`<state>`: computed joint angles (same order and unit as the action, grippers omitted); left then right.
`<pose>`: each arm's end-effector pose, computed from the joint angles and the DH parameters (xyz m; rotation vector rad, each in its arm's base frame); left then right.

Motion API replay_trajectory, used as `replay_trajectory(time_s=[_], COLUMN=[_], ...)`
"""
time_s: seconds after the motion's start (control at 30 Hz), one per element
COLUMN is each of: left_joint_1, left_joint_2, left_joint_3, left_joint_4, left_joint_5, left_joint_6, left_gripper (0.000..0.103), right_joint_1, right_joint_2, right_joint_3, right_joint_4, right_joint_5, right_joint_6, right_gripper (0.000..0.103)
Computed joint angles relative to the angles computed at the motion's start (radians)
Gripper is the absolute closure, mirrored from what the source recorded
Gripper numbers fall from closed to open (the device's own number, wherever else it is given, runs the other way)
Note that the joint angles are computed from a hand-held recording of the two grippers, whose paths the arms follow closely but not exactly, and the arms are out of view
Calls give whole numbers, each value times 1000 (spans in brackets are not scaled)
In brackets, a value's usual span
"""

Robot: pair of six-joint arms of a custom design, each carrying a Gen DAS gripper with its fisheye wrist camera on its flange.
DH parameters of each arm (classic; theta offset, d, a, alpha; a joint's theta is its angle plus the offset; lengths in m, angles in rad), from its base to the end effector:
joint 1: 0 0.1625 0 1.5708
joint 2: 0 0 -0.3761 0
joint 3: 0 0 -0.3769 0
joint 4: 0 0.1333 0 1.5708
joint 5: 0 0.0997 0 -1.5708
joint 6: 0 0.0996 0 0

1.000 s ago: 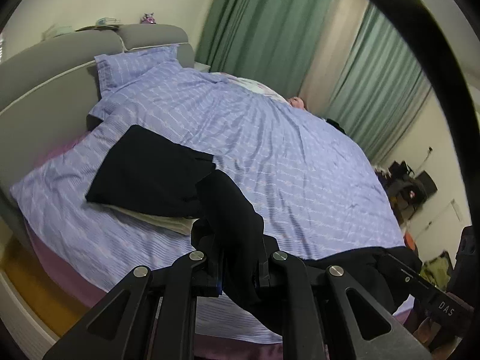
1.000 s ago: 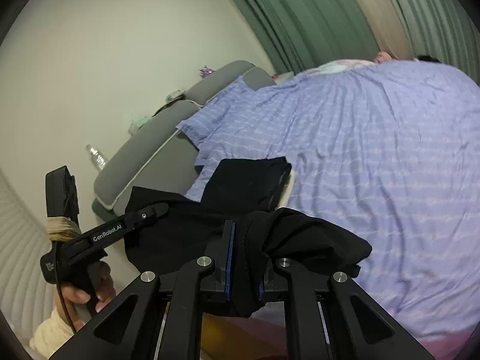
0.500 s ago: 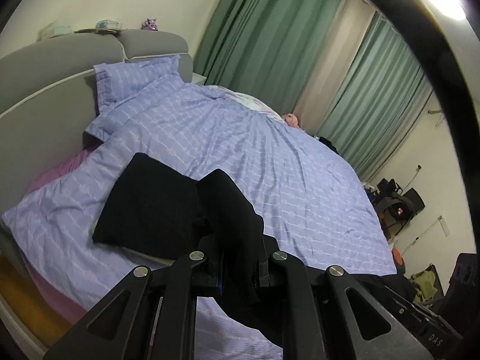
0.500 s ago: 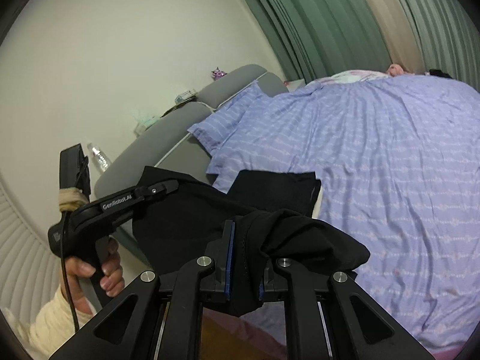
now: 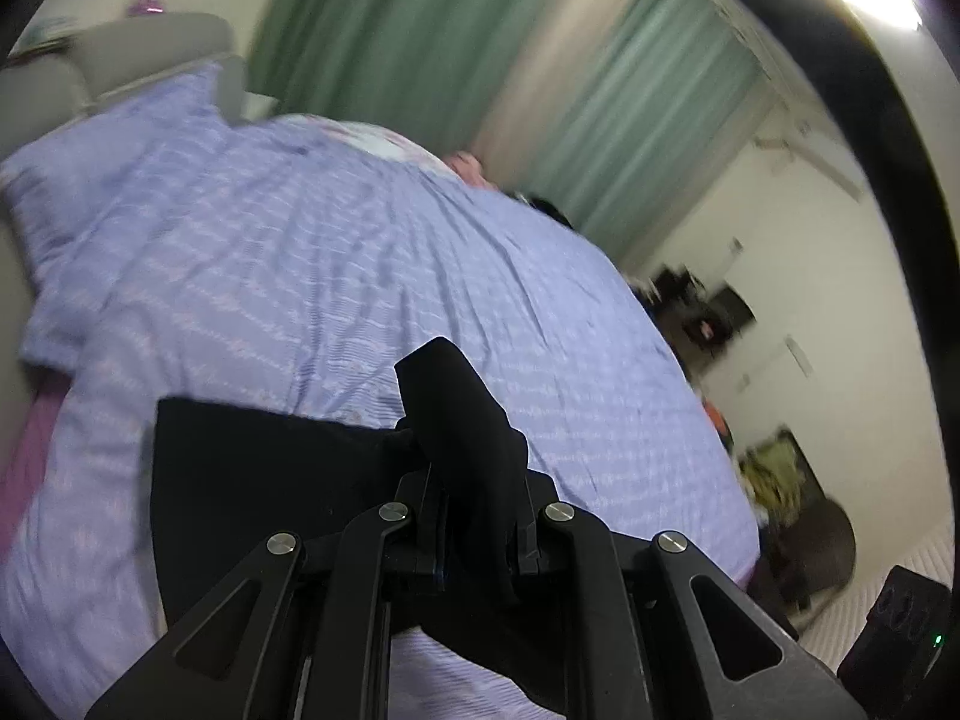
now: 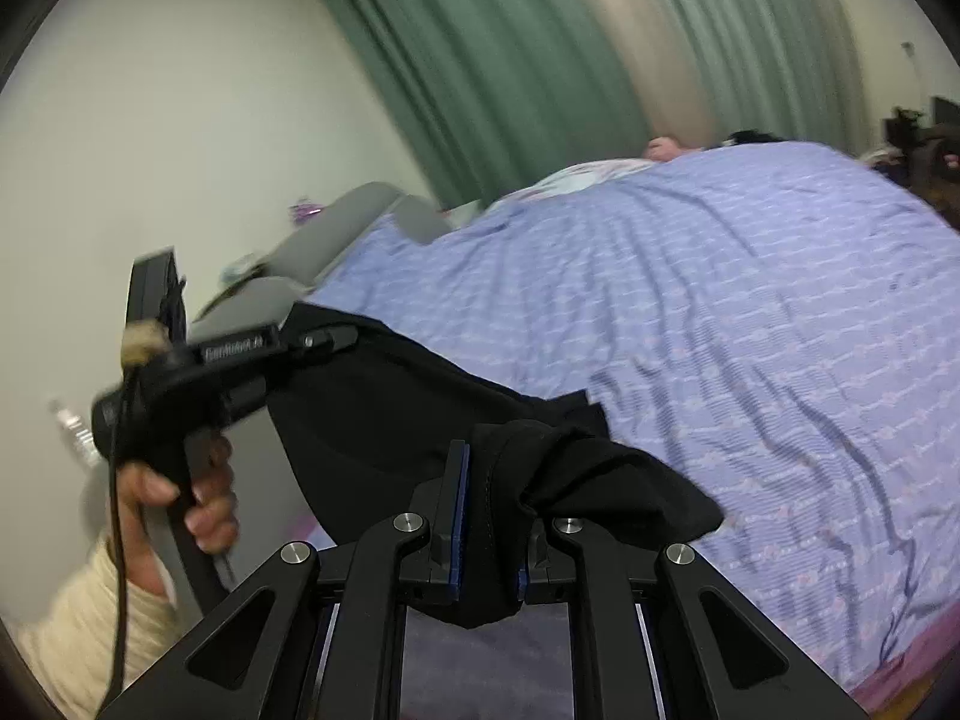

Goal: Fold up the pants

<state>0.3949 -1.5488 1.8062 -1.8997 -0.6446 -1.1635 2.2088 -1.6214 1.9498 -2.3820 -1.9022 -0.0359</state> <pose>-0.3579 -0.3798 0.3900 -0.0300 2.5764 -1.2202 0.3608 -0.3173 0.3794 0.8342 -2.7375 0.8141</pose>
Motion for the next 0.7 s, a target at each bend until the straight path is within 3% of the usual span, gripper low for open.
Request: replay_trajectory(time_s=[0.17, 0.3, 0.4, 0.47, 0.57, 0.7], left_joint_1=[139, 220, 275, 322, 419, 536], left_joint_2=[55, 100, 119, 122, 119, 116], left_joint_3=[-90, -158, -181, -172, -148, -81], left_joint_4=[-152, -287, -348, -341, -275, -153], left_joint_5=[-121, -210, -275, -310, -356, -372], left_joint_6=[336, 553, 691, 734, 738, 689], left_gripper=[89, 89, 89, 88, 88, 89], right_joint_1=[71, 117, 149, 154, 134, 47], right_joint_2=[153, 260, 339, 384, 431, 497], right_joint_3=[-22, -68, -89, -91, -58, -15], right_joint_4=[-171, -289, -373, -373, -301, -145], right_joint_5=[-155, -266, -349, -376, -371, -221], right_joint_6=[101, 111, 90, 151, 359, 565], right_gripper=[90, 90, 90, 89, 88, 88])
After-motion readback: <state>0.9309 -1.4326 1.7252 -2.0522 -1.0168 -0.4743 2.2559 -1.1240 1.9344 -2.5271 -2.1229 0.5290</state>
